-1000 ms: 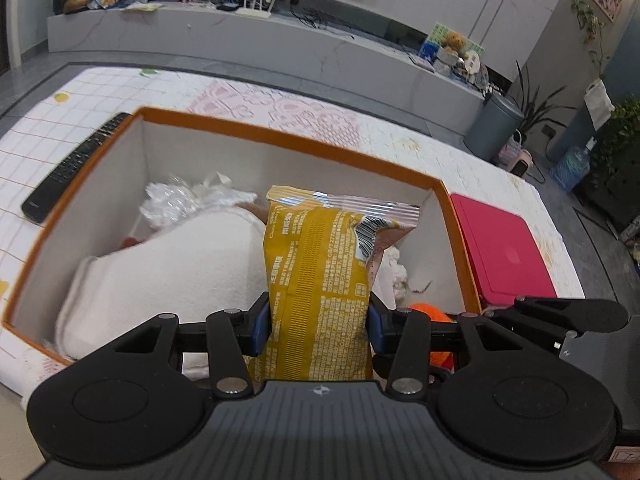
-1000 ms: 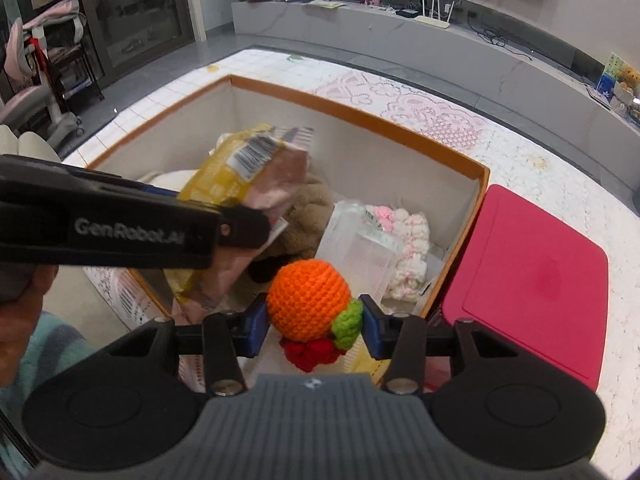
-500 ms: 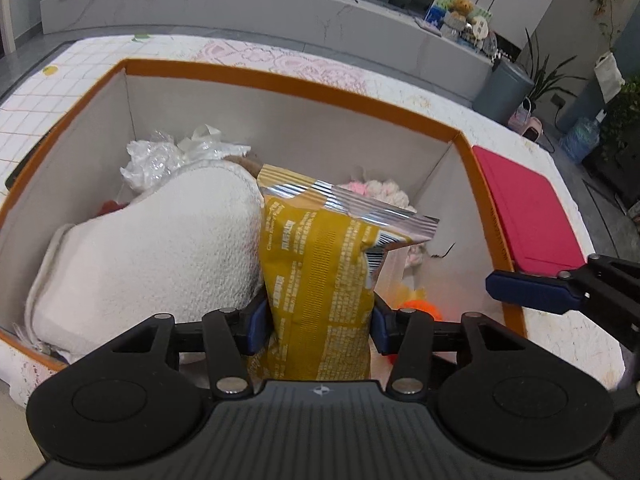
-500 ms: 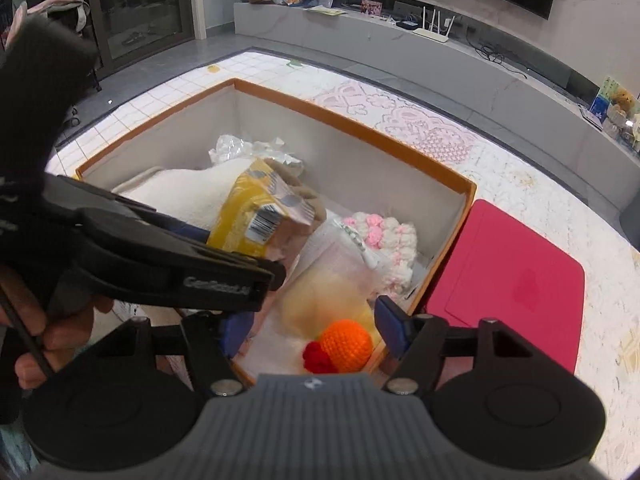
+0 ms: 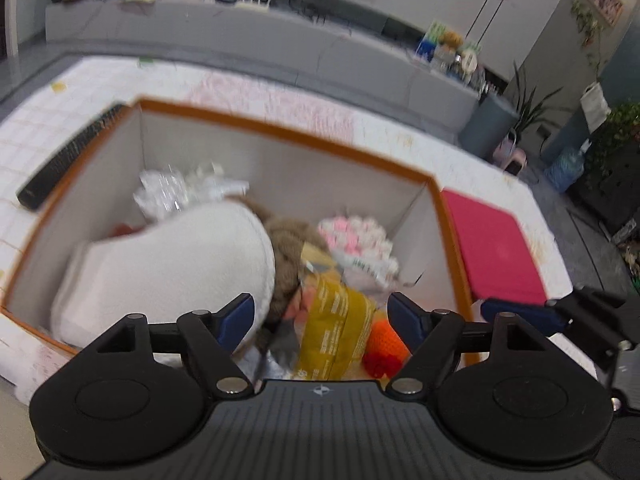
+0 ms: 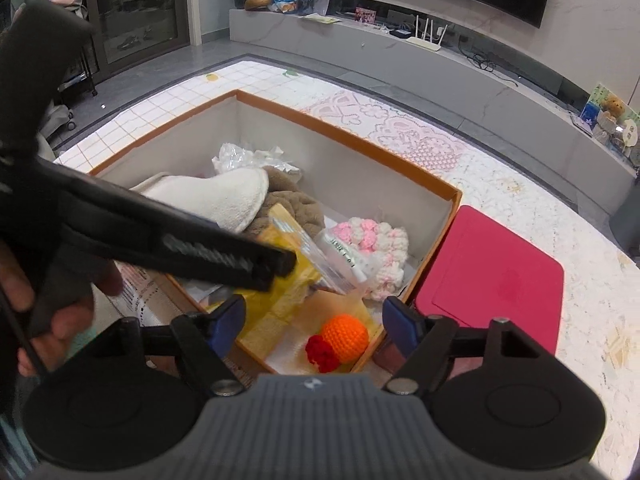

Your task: Organize soft objects

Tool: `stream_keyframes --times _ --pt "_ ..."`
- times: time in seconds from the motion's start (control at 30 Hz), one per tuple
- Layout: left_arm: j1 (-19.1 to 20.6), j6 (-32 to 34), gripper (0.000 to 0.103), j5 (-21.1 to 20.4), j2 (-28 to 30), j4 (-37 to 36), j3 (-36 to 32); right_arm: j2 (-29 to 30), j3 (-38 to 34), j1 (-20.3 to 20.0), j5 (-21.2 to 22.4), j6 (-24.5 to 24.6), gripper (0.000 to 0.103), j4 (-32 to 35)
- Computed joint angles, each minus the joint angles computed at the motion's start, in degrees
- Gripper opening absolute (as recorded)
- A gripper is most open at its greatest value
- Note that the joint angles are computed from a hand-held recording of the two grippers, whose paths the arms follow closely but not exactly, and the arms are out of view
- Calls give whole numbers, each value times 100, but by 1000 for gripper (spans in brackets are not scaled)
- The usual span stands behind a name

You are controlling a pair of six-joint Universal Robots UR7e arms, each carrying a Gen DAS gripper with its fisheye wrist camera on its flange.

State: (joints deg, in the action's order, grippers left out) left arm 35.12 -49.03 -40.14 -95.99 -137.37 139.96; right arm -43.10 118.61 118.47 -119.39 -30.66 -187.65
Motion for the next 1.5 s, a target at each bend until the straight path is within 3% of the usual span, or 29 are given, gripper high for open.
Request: stream_keyframes --times 0.13,0.27,0.43,0.57,0.73,0.9,1.03,1.1,1.23,1.5 --pt "-421 -388 89 407 -406 309 101 -99 115 74 -12 124 82 -173" --pt "-910 -1023 89 903 -749 1143 181 -224 286 155 -38 343 87 -446" --pt "-1589 -2740 89 1616 -1073 3268 141 -398 599 249 -122 692 90 -1054" --pt "-2171 -4096 89 1961 -1161 4935 54 -528 934 353 -214 836 93 -1785" --pt "-2682 -5092 90 1958 -958 6458 -136 -620 1346 534 -352 808 97 -2685" --pt "-3178 -6433 92 1688 -718 7739 -230 -627 1688 674 -503 734 98 -3259" --pt "-3684 -8076 92 1284 -410 8819 -223 -561 1985 808 -702 776 98 -3698" --pt "-3924 -8398 92 1053 -321 8993 -165 -513 2166 808 -664 727 98 -4080" --pt "-4275 -8415 94 662 -270 8862 -62 -243 2487 844 -769 590 99 -5122" --pt "-4334 -7422 95 420 -363 7788 192 -61 3006 818 -891 810 100 -5929"
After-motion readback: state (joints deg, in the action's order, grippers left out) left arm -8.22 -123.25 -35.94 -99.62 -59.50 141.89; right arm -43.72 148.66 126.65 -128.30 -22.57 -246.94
